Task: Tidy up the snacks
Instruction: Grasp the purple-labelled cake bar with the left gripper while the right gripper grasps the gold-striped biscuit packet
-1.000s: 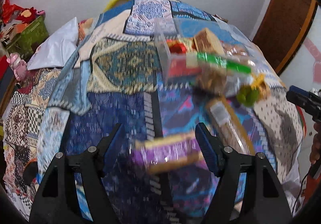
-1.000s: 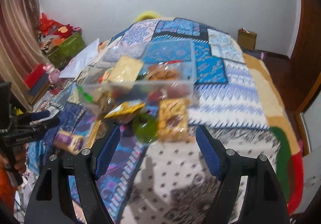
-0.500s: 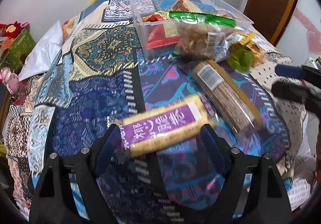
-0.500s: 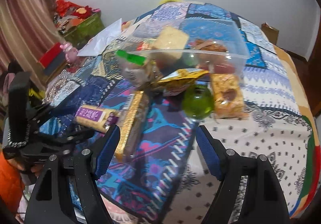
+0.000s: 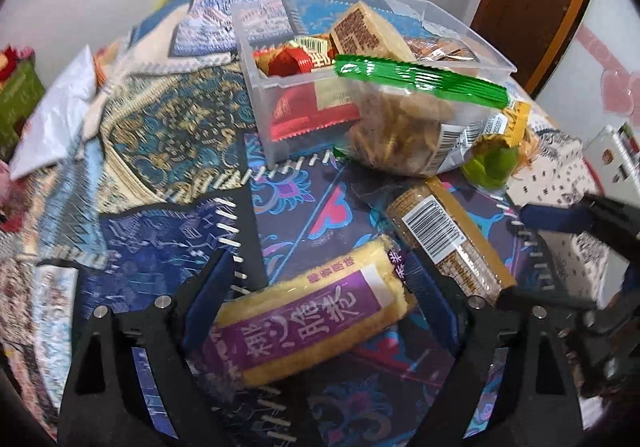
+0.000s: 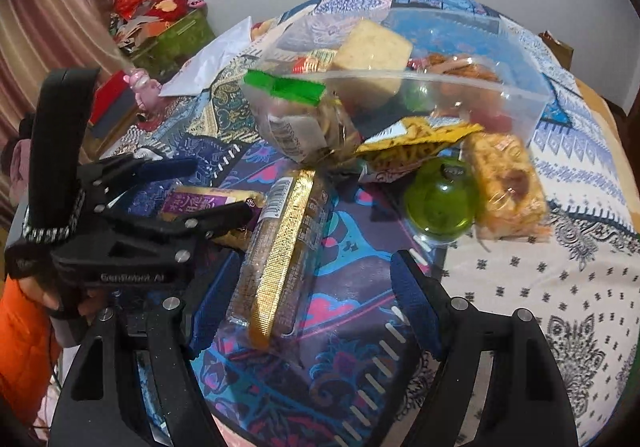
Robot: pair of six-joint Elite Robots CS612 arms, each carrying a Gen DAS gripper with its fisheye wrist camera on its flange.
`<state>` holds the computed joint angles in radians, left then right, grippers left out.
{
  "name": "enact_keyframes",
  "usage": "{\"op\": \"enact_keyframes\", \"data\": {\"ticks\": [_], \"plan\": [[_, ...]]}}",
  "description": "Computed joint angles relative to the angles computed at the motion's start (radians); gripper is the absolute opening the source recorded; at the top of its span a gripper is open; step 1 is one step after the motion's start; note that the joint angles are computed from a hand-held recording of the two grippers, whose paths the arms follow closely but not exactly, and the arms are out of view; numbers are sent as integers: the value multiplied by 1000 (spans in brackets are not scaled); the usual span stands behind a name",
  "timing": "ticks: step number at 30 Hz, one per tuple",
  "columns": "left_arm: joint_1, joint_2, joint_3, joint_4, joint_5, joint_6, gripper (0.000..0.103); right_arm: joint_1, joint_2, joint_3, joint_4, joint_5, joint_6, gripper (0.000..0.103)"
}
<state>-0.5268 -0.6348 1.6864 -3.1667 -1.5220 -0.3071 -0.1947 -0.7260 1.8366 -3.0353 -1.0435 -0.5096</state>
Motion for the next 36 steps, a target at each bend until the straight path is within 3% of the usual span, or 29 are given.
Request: {"op": "enact_keyframes", "data": {"ticks": [8, 10, 13, 18, 19, 23, 32, 36], "plan": [[19, -12, 53, -58, -90, -34, 87, 19, 8, 3, -20, -21, -28, 74], [17, -19, 68, -49, -95, -36, 85, 25, 10, 5, -39, -30, -40, 70], [12, -25, 88, -53, -103, -44, 81, 34, 16, -6, -9, -35, -55, 51], [4, -30, 114, -95, -149, -51, 66, 32, 20, -8, 2, -25, -52, 42], [-2, -32, 118, -102, -146, -45, 62, 31, 18, -5, 0, -27, -54, 41], [-22, -37, 119, -106, -84, -32, 62, 23, 9, 2, 10, -30, -67, 40], [-15, -9, 64, -62, -6, -137, 60, 27, 9, -20, 46, -37, -48, 40], [-28, 0, 74, -113, 43, -134, 45, 35, 21, -28, 32, -48, -29, 40]]}}
